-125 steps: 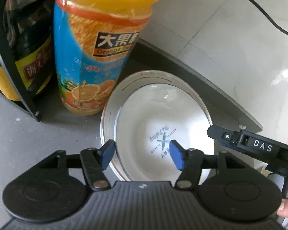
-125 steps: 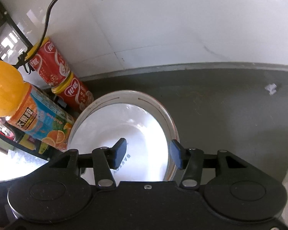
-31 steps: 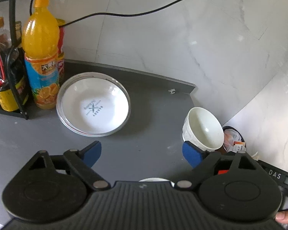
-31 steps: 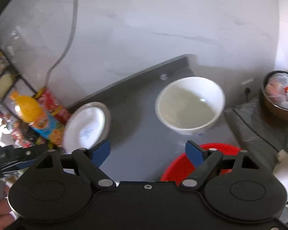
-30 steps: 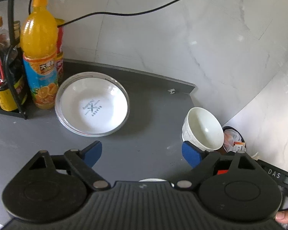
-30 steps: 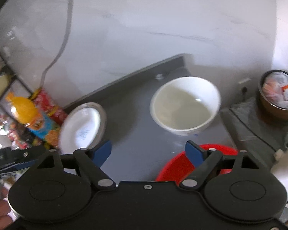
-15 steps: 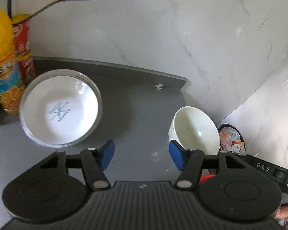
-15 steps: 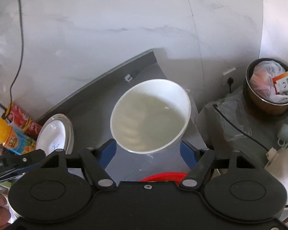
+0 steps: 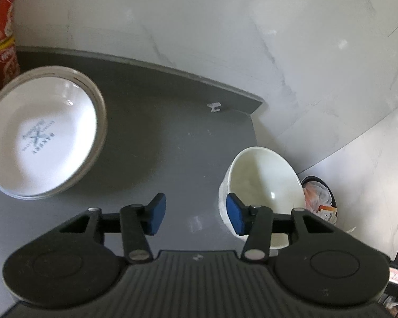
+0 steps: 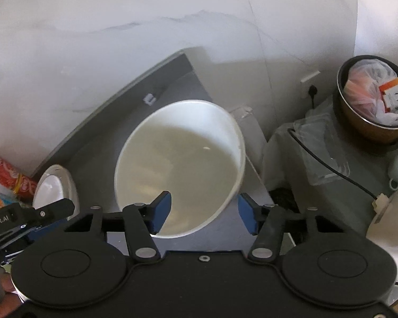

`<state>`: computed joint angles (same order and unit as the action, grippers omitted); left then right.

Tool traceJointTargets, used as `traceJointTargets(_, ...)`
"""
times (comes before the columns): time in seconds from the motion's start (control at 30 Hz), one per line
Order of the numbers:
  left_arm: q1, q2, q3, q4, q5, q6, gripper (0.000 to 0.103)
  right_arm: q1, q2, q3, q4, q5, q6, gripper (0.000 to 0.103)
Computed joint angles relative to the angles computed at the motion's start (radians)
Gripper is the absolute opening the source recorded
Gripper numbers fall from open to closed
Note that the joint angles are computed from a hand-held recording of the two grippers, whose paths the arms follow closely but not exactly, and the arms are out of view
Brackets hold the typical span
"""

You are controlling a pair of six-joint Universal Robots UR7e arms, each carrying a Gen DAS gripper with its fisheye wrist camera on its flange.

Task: Organize plates and bowls
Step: 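Lower both grippers onto the white bowl rim and close them, then lift the white bowl with both grippers and carry it toward the red bowl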

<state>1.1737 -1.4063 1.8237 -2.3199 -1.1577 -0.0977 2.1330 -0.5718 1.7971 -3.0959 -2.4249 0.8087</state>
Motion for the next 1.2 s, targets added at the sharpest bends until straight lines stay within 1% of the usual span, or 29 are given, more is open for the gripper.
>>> traceJointTargets(0.07,0.002,0.015,-0.002,-0.007,-0.006,-0.01,0.049,-0.013,-0.001,0.003,0.001,0.011,0.01,0.046)
traceJointTargets(0.13,0.003,0.027,-0.004,-0.007,-0.016,-0.021,0.048,-0.026,0.0,-0.001,0.023,0.014,0.024,0.038)
traceJointTargets(0.2,0.004,0.045,-0.009,-0.009,-0.019,-0.024,0.046,-0.043,0.0,-0.004,0.041,0.03,0.026,0.035)
traceJointTargets(0.23,0.002,0.056,-0.012,-0.008,-0.013,-0.024,0.046,-0.05,0.001,-0.009,0.057,0.038,0.022,0.031)
traceJointTargets(0.3,-0.002,0.068,-0.014,0.004,-0.004,-0.027,0.046,-0.061,0.0,-0.024,0.125,0.049,0.047,0.024)
traceJointTargets(0.37,0.001,0.078,-0.014,0.008,-0.014,-0.026,0.046,-0.061,0.006,-0.033,0.144,0.039,0.067,0.022)
traceJointTargets(0.47,0.001,0.096,-0.015,0.015,0.001,-0.021,0.046,-0.051,0.013,-0.054,0.197,0.02,0.079,0.02)
traceJointTargets(0.5,0.001,0.099,-0.014,0.016,0.009,-0.024,0.046,-0.049,0.013,-0.056,0.202,0.025,0.076,0.019)
traceJointTargets(0.7,0.015,0.082,-0.001,0.001,-0.001,-0.013,0.046,-0.041,0.03,-0.073,0.181,0.052,0.028,0.012)
traceJointTargets(0.8,0.019,0.081,-0.003,0.01,0.022,-0.016,0.046,-0.036,0.036,-0.089,0.177,0.077,0.016,0.011)
traceJointTargets(0.87,0.022,0.074,-0.004,0.021,0.042,-0.024,0.043,-0.029,0.046,-0.109,0.187,0.078,-0.008,0.01)
traceJointTargets(0.97,0.032,0.071,-0.01,0.051,0.061,-0.029,0.034,-0.024,0.058,-0.133,0.215,0.073,-0.006,0.009)
traceJointTargets(1.03,0.044,0.075,-0.021,0.085,0.076,-0.047,0.022,-0.022,0.06,-0.141,0.228,0.077,-0.002,0.009)
traceJointTargets(1.07,0.051,0.077,-0.027,0.095,0.079,-0.058,0.021,-0.018,0.063,-0.148,0.238,0.073,-0.002,0.009)
traceJointTargets(1.13,0.067,0.074,-0.032,0.101,0.064,-0.064,0.013,-0.009,0.067,-0.16,0.252,0.069,-0.01,0.009)
traceJointTargets(1.2,0.072,0.07,-0.033,0.099,0.071,-0.065,0.009,0.0,0.071,-0.171,0.259,0.062,-0.019,0.009)
